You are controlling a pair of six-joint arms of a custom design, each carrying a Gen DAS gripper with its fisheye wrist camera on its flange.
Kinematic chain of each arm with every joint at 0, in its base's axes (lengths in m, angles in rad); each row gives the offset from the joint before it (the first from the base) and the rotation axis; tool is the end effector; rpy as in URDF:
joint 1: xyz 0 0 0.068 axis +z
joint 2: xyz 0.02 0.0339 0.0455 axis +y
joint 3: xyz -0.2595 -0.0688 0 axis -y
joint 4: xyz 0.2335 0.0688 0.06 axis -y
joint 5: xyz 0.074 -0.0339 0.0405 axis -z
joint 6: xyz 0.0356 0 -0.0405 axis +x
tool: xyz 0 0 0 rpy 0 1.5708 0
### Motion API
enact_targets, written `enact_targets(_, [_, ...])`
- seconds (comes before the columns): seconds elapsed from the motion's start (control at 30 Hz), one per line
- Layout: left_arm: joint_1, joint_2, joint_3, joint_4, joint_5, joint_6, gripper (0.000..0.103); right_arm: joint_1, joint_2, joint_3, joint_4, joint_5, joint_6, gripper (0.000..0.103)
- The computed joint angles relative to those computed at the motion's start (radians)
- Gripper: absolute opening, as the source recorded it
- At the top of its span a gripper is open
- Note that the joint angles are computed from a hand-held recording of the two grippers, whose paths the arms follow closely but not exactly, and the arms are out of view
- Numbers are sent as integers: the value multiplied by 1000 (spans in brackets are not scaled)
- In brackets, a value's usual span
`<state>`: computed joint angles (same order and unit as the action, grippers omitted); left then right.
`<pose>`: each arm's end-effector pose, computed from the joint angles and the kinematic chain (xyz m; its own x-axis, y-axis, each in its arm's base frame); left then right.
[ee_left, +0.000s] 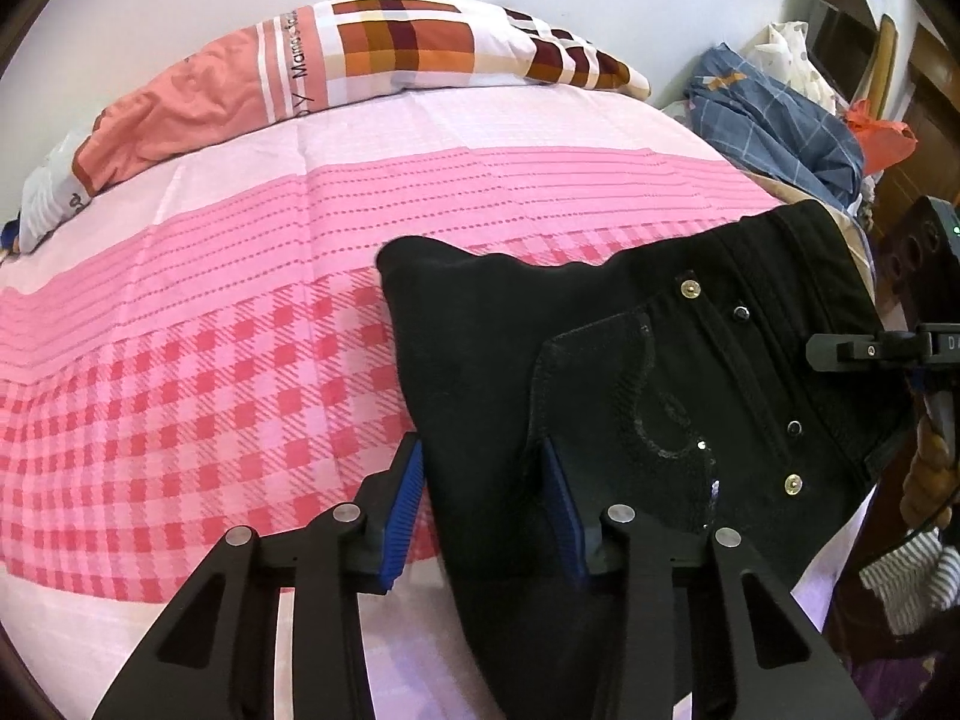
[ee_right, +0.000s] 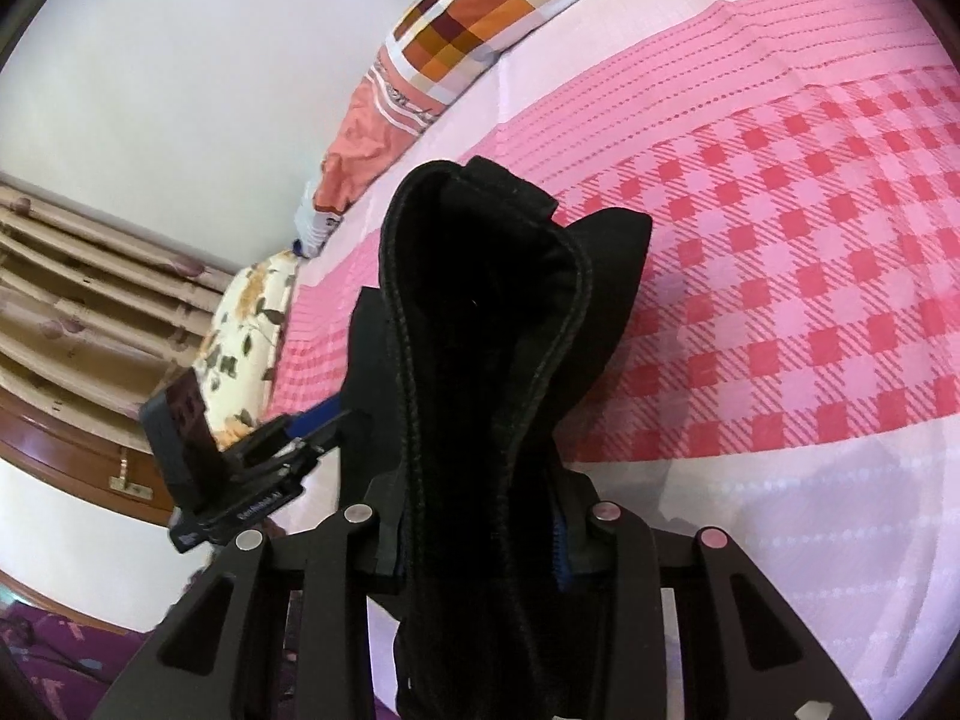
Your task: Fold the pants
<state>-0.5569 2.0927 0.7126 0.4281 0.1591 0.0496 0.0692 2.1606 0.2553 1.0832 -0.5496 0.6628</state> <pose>0.2651 -0.1717 0.0316 -0.6609 0.4692 -0.5857 0.6334 0.7673 -0.1001 0.2136 0.0334 0.0125 -0.8306 0.4684 -0.3011 0.1236 0.6824 0.7205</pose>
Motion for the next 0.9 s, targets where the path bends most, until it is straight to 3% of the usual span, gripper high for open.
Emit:
enact_targets(0.2, [20, 25, 17, -12, 22, 21, 42, -26, 17, 11, -43, 0, -32, 35])
enact_targets(0.3, [74, 43, 57, -74, 107, 4, 47, -38, 6, 37, -128, 4, -73, 43])
enact_targets(0.37, [108, 52, 74, -108, 158, -2, 52, -54, 22, 42, -131, -6, -87, 47])
enact_targets(0.57, [175, 116, 156, -237, 296, 49, 53, -95, 110, 76, -83, -106, -110, 61])
enact_targets(0.7, [156, 166, 219, -291, 378, 85, 53, -65, 111, 104, -98, -107, -130, 61])
enact_targets(0.77, [147, 175, 235, -295, 384, 83, 55, -46, 90, 110, -139, -70, -160, 52])
enact_targets(0.8, [147, 180, 241, -291, 395, 68, 55, -41, 84, 120, -170, -54, -175, 41])
enact_targets(0.9, [139, 174, 219, -241, 376, 56, 51, -46, 105, 104, -116, -60, -153, 37])
